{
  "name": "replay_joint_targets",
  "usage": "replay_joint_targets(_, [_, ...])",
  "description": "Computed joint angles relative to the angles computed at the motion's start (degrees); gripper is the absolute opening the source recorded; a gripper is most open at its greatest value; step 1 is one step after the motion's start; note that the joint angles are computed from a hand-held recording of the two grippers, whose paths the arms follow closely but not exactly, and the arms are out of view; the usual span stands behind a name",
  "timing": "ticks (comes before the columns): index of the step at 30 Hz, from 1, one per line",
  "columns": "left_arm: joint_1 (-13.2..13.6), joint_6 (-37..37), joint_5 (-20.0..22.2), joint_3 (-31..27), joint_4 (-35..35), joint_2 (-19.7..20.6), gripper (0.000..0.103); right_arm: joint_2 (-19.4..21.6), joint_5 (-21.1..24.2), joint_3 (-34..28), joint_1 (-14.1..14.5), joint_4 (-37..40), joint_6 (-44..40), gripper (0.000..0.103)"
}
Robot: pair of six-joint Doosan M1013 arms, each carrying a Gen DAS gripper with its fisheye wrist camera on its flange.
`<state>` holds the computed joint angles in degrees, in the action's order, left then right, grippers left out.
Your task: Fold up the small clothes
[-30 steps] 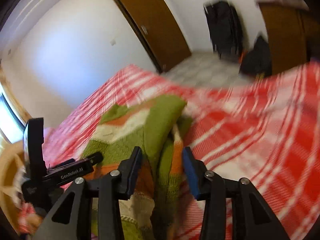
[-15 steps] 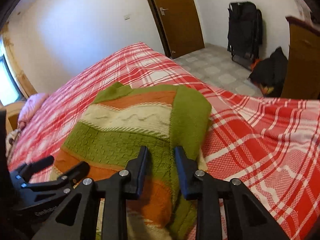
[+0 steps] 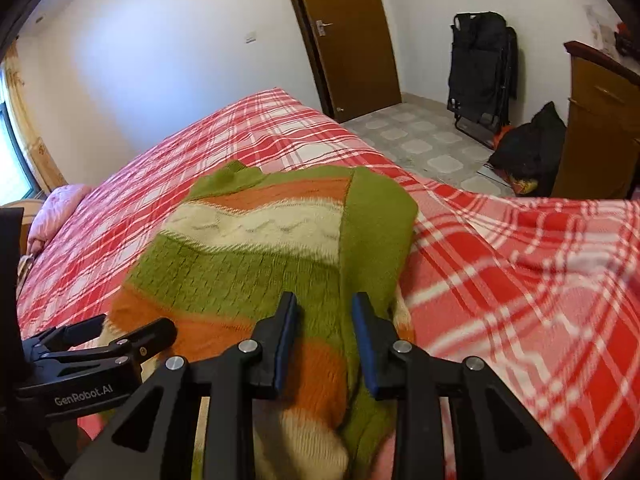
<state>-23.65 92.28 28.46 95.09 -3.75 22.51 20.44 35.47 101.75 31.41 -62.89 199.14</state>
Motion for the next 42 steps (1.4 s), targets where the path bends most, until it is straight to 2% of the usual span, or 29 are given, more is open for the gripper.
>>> replay_joint_targets(6, [0.8, 3.37, -0.71, 3.31, -2.37, -2.38, 0.103, -1.88, 3.44, 1.15, 3.86, 2.35, 1.5, 0.038])
replay_joint_targets(9, [0.8, 4.26, -1.79, 5.86, -1.17, -3.92, 0.103, -1.99, 5.87, 0.81, 5.96, 6.88, -1.1, 0.054])
replay_joint_targets(16, [1.84, 6.02, -2.37, 10.32, -1.97, -7.19, 0.103, -2.56, 7.75, 2.01, 10.05, 10.84, -0.4, 0.054])
replay_joint_targets(18, [1.91, 4.56, -2.8, 11.74, -0.03, -8.41, 0.103, -2.83, 8.08, 2.51, 10.93, 11.96, -0.1, 0.054])
replay_joint_targets(27, [2.19, 2.12, -8.23, 17.84, 4.96, -14.01, 0.103, -4.02, 12.33, 3.07, 15.54, 12.02, 1.91, 0.054])
replay_joint_targets(31, [2.75, 6.54, -8.58, 19.64, 0.95, -15.81, 0.103, -4.27, 13.28, 2.64, 16.88, 13.11, 0.51, 0.054])
replay_joint_targets(38, [4.13, 12.67, -2.45, 20.76, -6.5, -16.4, 0.103, -5.26, 12.96, 3.49, 18.42, 14.7, 1.86, 0.054])
replay_joint_targets(40, [4.12, 13.62, -2.52, 21.8, -7.14, -17.4, 0.103, -5.59, 14.82, 3.45, 19.32, 13.6, 3.07, 0.054])
replay_joint_targets(42, [4.42, 16.73, -4.03, 22.78, -9.77, -18.62, 0.103, -5.9, 19.22, 2.99, 20.99, 8.99, 6.62, 0.054])
